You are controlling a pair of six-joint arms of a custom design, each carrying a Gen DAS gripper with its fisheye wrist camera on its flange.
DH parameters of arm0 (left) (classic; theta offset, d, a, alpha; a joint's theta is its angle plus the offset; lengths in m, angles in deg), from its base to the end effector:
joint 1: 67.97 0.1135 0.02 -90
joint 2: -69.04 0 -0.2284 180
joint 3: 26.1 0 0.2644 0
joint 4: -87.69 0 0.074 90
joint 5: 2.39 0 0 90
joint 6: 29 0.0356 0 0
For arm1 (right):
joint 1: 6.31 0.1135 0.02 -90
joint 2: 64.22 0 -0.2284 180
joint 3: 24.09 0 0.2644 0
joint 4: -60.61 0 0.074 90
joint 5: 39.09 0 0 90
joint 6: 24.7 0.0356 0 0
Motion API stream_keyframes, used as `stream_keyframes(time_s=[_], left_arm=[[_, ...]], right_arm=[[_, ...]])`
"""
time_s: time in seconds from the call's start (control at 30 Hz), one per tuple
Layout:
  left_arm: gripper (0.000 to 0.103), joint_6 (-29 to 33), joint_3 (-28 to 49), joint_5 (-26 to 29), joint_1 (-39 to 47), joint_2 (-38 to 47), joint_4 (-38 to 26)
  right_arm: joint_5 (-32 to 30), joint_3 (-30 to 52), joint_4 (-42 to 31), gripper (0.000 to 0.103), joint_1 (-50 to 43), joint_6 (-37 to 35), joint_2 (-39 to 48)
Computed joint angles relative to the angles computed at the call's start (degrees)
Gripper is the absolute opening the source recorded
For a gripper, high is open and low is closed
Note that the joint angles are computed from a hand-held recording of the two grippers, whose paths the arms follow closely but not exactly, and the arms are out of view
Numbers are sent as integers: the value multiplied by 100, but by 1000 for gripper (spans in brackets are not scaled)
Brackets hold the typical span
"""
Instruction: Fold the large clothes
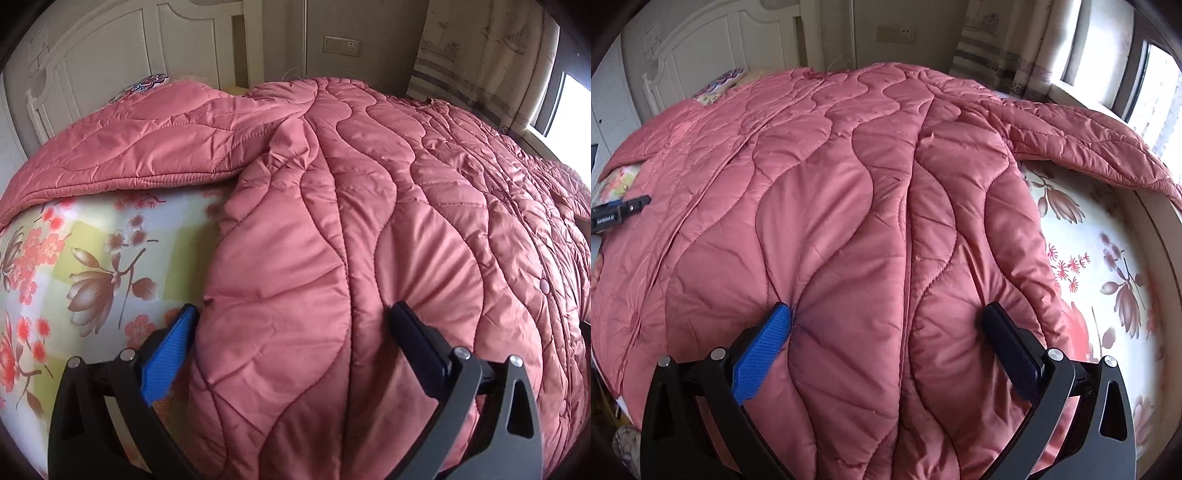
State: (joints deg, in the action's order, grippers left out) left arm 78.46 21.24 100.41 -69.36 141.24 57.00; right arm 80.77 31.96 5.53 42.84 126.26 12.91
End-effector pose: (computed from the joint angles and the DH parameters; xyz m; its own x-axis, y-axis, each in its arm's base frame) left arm 0.2513 -0.0140 0.1302 -0.7417 0.3107 -0.5944 0.3894 0.9210 -0.0045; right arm 0.1710 0.1706 0.1392 -0.8137 0.2182 -0.5388 0.2746 0.9612 -0.0255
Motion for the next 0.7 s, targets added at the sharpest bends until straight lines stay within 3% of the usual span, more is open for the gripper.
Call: stream_keyframes(time_s=[0.4,0.53,0.7], left_arm=[[101,-206,-604,-57,112,-1057,-445],[101,-173,-713,-57,110,-1362,-636],[101,79,-345,37,191,-1082,-996]], right_arm=[[-1332,-217,-202,99,-600,-1971,-682],[-1387,-314,-427,99,-357,-1824,-902],[-1661,-346,-810,99,38,-1607,-1241]])
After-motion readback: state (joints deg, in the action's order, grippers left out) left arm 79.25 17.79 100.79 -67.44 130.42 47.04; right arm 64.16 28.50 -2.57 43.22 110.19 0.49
